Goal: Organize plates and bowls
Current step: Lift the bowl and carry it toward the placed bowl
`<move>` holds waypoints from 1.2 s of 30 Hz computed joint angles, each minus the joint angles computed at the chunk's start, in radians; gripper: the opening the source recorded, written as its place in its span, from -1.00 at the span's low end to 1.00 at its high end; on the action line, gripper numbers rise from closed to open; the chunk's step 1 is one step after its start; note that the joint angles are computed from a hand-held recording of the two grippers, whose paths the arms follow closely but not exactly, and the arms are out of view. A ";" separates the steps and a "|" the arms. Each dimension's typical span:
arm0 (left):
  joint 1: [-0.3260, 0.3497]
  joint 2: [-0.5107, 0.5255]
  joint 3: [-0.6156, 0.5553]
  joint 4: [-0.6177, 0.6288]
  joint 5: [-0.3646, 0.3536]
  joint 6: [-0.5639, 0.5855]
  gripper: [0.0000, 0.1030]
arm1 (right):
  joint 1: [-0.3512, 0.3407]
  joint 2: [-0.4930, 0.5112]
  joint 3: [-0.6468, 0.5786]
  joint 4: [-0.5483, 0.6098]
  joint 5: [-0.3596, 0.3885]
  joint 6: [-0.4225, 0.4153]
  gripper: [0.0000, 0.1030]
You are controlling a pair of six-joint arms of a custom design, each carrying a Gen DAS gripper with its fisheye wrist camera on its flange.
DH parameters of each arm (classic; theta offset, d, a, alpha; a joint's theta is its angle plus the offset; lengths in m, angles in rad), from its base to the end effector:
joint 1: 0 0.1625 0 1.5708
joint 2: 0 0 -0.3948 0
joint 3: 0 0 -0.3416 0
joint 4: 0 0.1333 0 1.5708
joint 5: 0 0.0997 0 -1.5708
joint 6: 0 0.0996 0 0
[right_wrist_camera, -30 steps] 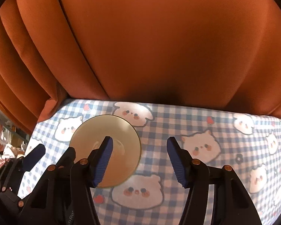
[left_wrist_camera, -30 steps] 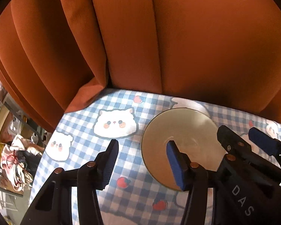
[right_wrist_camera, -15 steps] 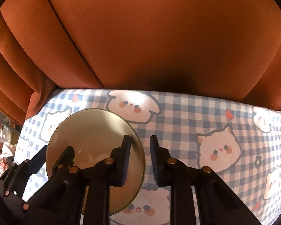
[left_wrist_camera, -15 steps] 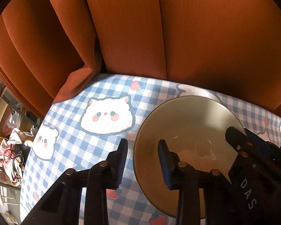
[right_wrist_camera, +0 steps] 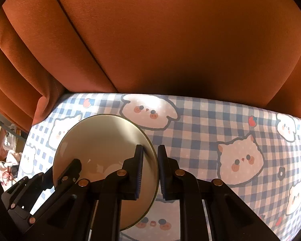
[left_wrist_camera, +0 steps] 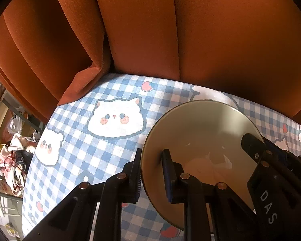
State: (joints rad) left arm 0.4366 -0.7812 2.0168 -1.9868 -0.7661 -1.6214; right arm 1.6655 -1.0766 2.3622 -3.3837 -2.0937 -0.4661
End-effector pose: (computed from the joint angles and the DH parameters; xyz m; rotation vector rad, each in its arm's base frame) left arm -0.2851 -0.3593 -0.0021 -0.1302 2.1387 -0.7045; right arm 0.1222 -0.4032 0.1579 0.5154 -2.4385 0.5367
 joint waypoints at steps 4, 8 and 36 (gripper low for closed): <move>-0.014 -0.007 -0.006 0.023 0.001 -0.017 -0.69 | 0.014 -0.025 0.007 0.016 -0.004 0.012 -0.66; -0.041 -0.021 -0.020 0.082 0.002 -0.053 -0.69 | 0.035 -0.062 0.015 0.042 -0.001 0.026 -0.66; -0.333 -0.226 0.085 0.157 -0.035 -0.101 -0.69 | 0.365 -0.368 0.172 0.138 -0.253 0.279 -0.66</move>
State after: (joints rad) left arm 0.1034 -1.0069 2.1020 -1.8295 -0.8006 -1.7223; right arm 2.0309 -1.4451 2.5343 -3.2459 -2.3467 -0.1872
